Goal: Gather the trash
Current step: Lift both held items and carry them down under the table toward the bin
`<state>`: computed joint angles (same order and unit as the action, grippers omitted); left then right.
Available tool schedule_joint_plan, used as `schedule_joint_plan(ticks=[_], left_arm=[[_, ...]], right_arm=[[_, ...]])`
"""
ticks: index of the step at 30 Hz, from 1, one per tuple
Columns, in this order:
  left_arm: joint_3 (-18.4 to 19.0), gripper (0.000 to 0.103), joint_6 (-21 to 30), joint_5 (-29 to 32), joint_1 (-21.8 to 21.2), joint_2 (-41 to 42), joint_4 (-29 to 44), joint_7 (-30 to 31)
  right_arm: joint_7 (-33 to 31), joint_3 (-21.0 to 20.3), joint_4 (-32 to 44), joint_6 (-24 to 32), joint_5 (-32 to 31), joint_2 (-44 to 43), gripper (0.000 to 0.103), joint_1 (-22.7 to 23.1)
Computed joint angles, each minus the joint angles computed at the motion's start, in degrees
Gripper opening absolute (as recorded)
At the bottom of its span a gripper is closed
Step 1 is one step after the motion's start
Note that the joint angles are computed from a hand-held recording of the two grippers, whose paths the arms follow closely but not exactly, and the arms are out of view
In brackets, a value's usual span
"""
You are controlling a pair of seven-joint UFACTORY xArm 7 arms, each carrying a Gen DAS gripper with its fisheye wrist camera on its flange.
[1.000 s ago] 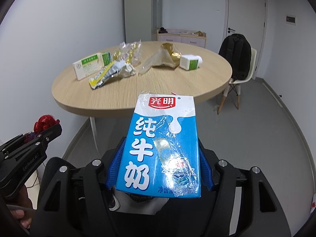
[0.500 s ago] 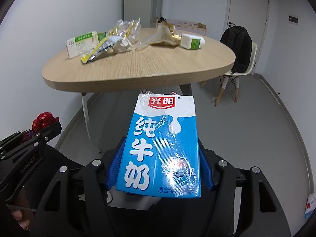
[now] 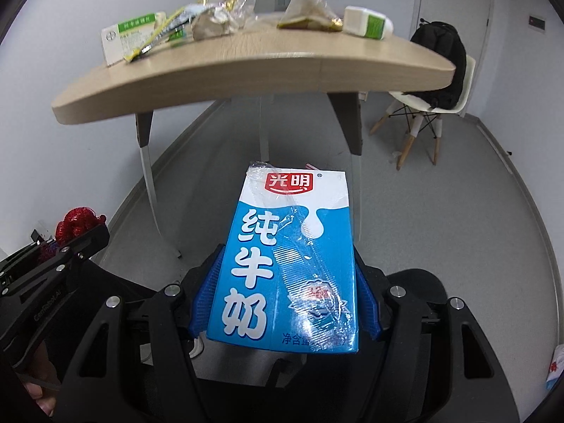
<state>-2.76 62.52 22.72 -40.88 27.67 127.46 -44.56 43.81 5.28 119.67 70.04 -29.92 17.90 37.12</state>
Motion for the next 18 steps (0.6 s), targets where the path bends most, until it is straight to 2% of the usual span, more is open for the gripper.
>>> schedule_joint_plan(ticks=[7,12,17,18], left_arm=[[0.24,0.018,-0.66,-2.50,1.56,4.19,2.21,1.25],[1.06,0.019,1.67,-4.59,2.10,8.29,6.40,2.46],[1.53,0.019,2.95,-6.81,2.72,12.39,10.60,4.14],[1.59,0.019,3.82,-7.38,2.92,13.80,12.35,4.78]], right_arm=[[-3.28,-0.89,5.32,-0.67,3.99,6.72,0.062,-0.92],[-6.28,-2.34,11.53,0.03,7.44,12.91,0.062,-0.92],[-9.44,-3.85,20.68,2.53,11.66,20.70,0.063,-1.18],[-10.44,-4.13,24.82,4.04,12.70,23.66,0.063,-1.29]])
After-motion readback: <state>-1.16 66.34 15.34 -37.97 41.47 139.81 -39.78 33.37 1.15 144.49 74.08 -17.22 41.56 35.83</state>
